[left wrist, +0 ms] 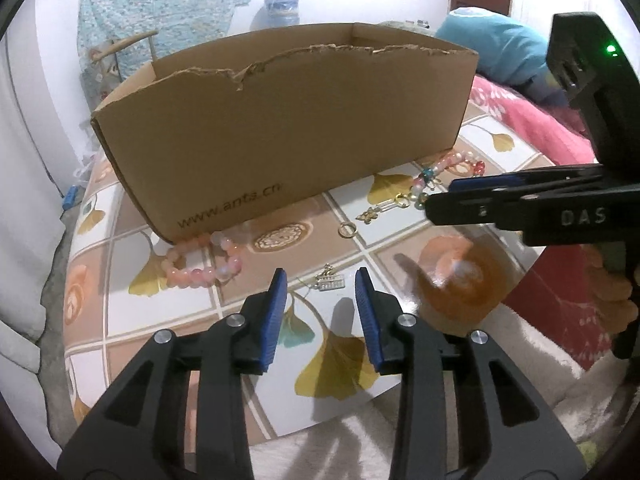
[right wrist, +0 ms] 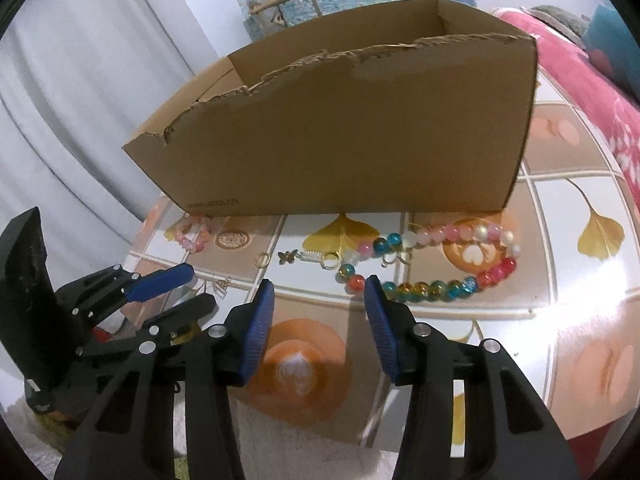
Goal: Organize jewelry
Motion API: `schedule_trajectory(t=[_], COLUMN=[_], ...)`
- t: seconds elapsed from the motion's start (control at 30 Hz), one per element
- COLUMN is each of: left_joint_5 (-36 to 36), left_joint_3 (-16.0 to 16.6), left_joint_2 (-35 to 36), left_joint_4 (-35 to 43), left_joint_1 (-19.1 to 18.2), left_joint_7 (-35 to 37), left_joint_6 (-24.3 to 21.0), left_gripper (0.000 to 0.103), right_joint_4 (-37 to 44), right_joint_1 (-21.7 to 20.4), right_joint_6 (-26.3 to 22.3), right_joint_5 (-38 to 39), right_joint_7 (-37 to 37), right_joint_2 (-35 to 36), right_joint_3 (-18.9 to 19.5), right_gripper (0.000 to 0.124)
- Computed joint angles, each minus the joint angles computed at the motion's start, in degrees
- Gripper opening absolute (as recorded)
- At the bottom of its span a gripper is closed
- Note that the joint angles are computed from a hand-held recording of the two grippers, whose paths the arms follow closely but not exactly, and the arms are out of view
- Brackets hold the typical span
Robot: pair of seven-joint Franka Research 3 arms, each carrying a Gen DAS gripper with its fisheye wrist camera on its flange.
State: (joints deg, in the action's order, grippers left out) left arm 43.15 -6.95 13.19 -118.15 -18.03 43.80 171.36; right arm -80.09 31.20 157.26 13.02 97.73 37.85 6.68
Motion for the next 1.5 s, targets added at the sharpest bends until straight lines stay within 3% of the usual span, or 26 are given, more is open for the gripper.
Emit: schedule_trajectory(t=[0.07,0.3,0.67,0.9,1.23,1.4,1.5], left_joint_5=[0.07,2.26,-2.35,-2.52,0.16,1.78,3.42], left_joint_3=[0.14,0.38,-0.61,-0.24,0.06,0.38,0.71], left_joint_2=[0.07,0.91,2.35,2.28,2.97,2.95,2.63], left_joint_4=[0.15,1.37,2.20,2.68,4.01,3.97,3.54], left_joint_1=[-0.21,-0.93,0.14,-0.81,-1.89,-2.37,-2.65], left_joint_7=[-0.48,-2.65,1.23,1.78,-0.70,-2.13,-3.39], left_joint_6=[-0.05,-3.07,-1.90,-3.34,-4.99,-5.08,-4.93], left_gripper=[0.039,0.039,0.039,0.030,0.030,0.030,0.030], right_joint_4=[0.68,2.64,1.62,0.37,1.50,7.93,14.36], right_joint_1=[0.15,0.38,2.62,2.15,-0.07,-0.78,-1.13], right_joint_6=[-0.65,-2.81,-2.47,-1.10,0.73,-2.01,-6.55], right_joint_5=[-0.29,-0.93,-5.49,-6.60,-3.48,-1.34,0.42], right_joint_7=[0.16,0.52,5.51,7.04,-0.35,-5.16,-7.65], right_joint_2=[0.39,1.32,0.75,0.29,0.87,4.56,8.14], right_joint_3=[-0.26,-0.69,-4.03,-3.76,0.31,2.12,3.02], right_gripper=[0.040,0.039,0.039,0.039,0.039,0.032,0.028])
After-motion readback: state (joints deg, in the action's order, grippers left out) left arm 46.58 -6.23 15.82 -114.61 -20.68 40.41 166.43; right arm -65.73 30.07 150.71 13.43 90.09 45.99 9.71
